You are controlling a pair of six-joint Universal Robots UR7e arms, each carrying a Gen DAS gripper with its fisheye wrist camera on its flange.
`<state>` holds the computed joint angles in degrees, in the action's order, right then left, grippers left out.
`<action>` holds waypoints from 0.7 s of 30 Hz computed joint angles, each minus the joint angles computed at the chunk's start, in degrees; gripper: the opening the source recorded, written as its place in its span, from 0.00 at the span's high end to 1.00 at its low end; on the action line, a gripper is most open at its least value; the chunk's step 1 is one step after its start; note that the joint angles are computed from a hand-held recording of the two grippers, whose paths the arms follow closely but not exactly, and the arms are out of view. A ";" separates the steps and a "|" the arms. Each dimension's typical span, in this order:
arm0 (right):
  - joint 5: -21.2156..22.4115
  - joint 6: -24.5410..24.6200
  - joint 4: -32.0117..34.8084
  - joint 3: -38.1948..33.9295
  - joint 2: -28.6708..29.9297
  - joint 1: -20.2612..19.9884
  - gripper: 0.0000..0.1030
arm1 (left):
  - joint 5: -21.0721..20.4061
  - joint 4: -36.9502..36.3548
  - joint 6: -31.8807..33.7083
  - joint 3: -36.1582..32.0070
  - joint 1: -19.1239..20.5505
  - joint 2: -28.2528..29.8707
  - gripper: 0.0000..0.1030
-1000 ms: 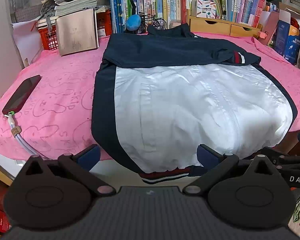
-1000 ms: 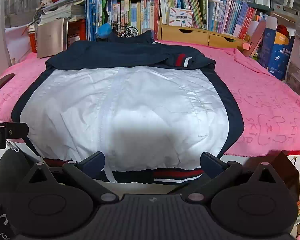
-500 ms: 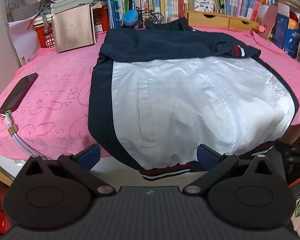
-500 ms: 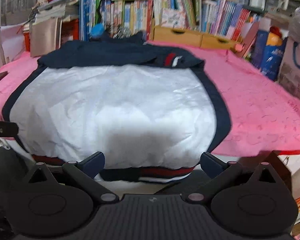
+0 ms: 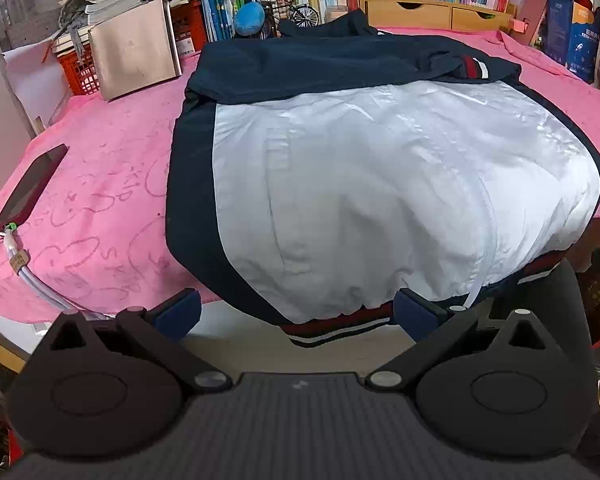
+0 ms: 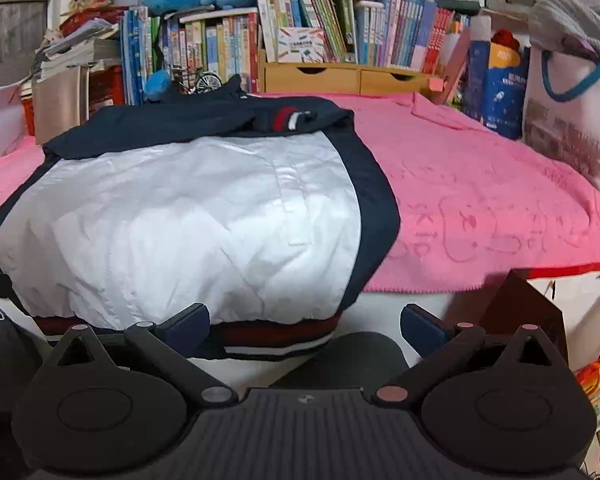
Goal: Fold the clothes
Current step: 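Reach both tools to the striped hem and close them on it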
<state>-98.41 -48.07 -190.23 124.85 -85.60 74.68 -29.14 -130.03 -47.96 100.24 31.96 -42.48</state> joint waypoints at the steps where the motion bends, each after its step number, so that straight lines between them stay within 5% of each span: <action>1: 0.41 0.09 0.17 0.01 -0.02 -0.38 0.00 | -0.03 -0.45 0.38 0.22 0.03 -0.07 0.00; 13: 9.28 -7.91 -2.07 -1.02 4.07 -4.68 0.00 | 1.36 0.60 -1.29 3.70 1.16 -2.65 0.00; 16: 9.51 -10.87 -6.26 -3.57 8.18 -4.56 0.00 | 0.62 -8.45 5.97 6.61 1.94 -3.10 0.00; 21: 10.55 -8.66 4.05 -7.97 9.05 -5.87 0.00 | -5.91 -22.70 17.14 10.09 5.22 -3.23 0.00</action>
